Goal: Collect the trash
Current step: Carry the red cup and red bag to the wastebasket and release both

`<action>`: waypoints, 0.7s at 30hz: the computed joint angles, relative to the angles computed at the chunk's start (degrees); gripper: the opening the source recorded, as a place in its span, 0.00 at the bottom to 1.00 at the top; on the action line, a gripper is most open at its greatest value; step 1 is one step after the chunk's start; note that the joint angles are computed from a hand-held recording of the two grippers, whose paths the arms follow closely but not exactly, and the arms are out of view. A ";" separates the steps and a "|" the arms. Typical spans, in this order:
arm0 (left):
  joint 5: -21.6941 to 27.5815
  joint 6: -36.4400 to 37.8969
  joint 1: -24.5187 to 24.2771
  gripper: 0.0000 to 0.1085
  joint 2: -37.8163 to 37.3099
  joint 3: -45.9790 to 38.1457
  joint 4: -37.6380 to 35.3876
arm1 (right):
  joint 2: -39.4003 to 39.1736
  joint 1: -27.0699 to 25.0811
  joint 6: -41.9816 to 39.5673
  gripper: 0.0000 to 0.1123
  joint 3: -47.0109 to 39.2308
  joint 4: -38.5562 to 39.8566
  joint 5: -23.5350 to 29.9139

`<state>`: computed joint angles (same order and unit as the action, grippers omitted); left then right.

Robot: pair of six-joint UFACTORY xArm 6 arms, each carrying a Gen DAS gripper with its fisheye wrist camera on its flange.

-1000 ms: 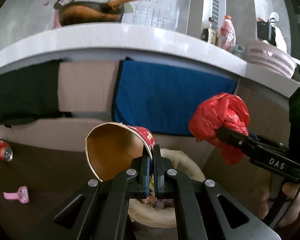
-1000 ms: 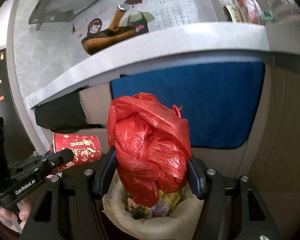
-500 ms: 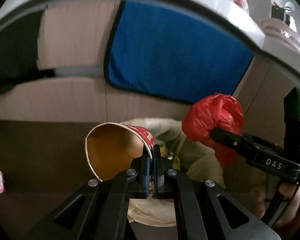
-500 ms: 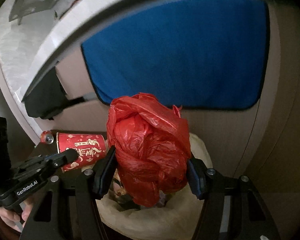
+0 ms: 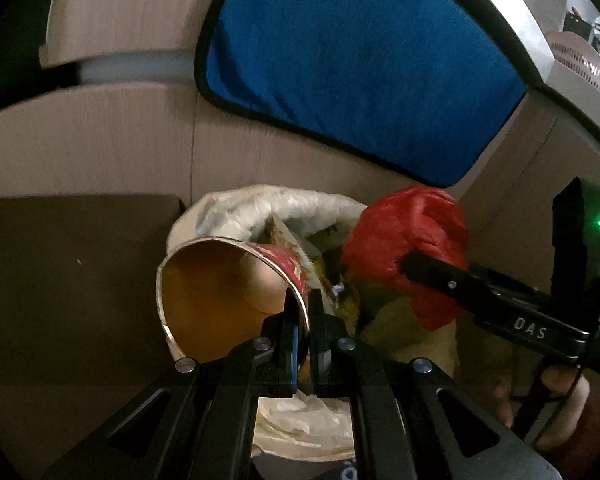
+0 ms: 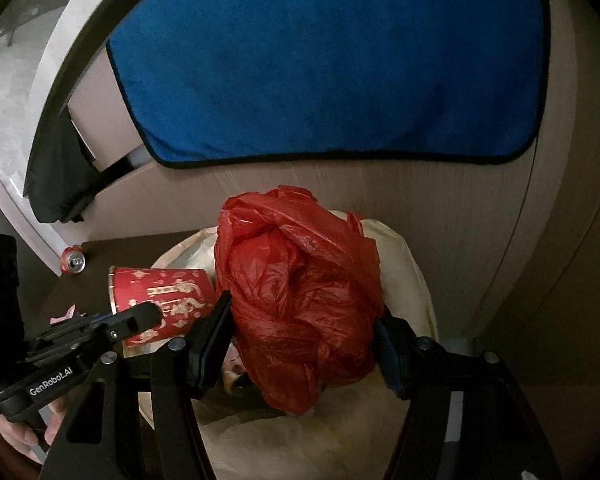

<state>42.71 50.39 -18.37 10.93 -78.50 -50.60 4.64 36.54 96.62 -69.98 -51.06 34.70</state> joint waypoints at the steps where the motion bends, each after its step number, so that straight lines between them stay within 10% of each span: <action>1: 0.92 0.40 0.31 0.08 -0.01 -0.12 -0.29 | 0.21 0.19 0.02 0.56 -0.21 0.05 0.54; 6: 4.35 3.84 1.51 0.39 -1.03 0.22 -2.72 | 1.20 1.03 0.21 0.61 -1.90 0.55 4.04; 21: 5.40 3.35 6.77 0.41 -5.44 1.21 -7.98 | -1.88 6.18 4.40 0.67 -4.66 -6.46 14.88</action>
<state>48.11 53.74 -11.60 5.49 -77.29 -58.58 2.75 42.72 101.03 -74.64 -57.52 49.58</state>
